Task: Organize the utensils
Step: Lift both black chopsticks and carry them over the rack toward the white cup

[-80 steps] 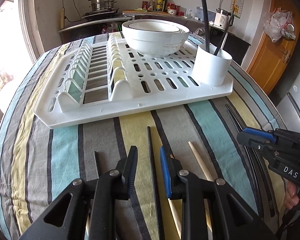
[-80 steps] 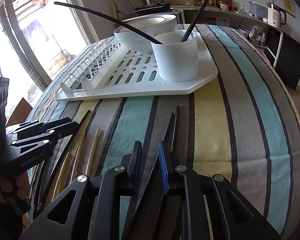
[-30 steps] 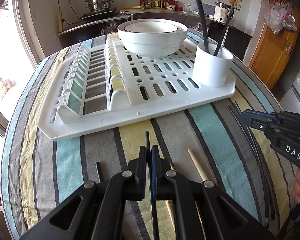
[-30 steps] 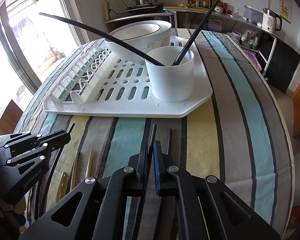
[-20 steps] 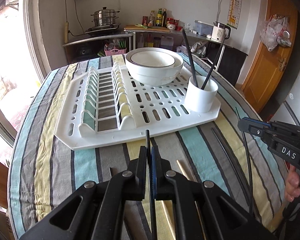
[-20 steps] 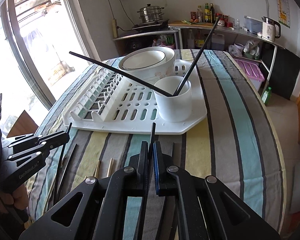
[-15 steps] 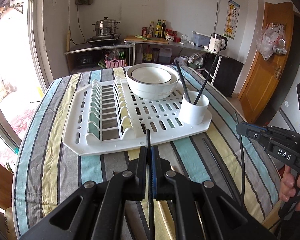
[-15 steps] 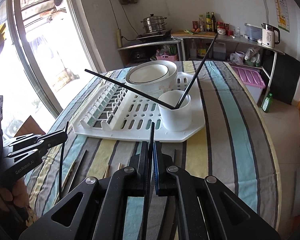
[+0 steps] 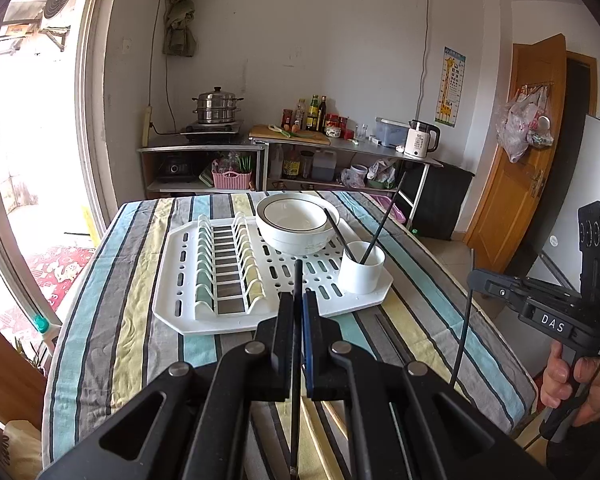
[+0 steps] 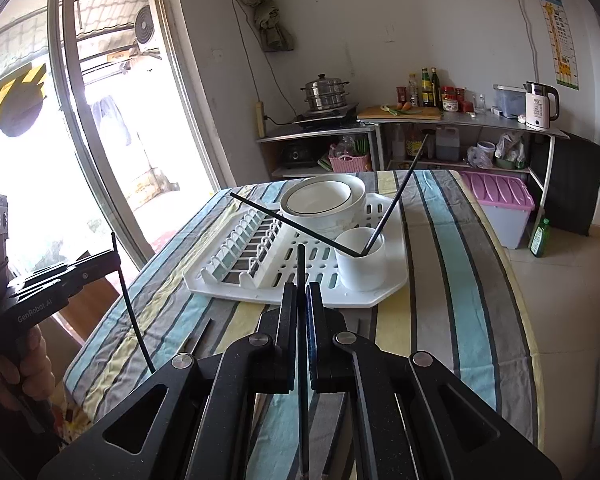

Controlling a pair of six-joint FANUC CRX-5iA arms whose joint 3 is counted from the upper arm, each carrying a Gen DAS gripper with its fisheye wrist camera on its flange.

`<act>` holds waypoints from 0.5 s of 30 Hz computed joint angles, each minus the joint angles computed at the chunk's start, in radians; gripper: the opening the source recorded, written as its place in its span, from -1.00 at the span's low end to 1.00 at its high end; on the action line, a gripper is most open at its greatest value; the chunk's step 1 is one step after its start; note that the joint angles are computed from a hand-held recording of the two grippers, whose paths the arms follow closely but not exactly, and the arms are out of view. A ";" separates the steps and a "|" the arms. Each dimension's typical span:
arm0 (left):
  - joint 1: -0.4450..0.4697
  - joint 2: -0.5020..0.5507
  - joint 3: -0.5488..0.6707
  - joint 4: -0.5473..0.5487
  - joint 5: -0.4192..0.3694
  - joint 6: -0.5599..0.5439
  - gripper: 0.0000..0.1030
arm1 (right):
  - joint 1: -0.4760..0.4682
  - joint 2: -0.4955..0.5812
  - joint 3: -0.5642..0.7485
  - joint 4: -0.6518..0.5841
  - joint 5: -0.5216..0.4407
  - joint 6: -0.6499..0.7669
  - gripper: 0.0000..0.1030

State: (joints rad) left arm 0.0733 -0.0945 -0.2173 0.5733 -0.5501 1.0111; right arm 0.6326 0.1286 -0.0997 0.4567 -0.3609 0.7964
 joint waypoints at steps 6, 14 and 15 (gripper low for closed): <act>0.004 -0.071 -0.093 0.095 0.042 -0.074 -0.91 | 0.001 -0.056 -0.099 0.127 0.068 -0.105 -0.92; 0.008 -0.109 -0.135 0.157 0.066 -0.117 -0.92 | -0.008 -0.103 -0.170 0.246 0.122 -0.202 -0.92; 0.005 -0.111 -0.134 0.159 0.068 -0.120 -0.92 | -0.011 -0.105 -0.177 0.264 0.131 -0.218 -0.92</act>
State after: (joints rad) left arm 0.0787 -0.2053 -0.3515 0.7324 -0.4820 0.8907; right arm 0.6211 0.0234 -0.2766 0.7208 -0.2298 0.5787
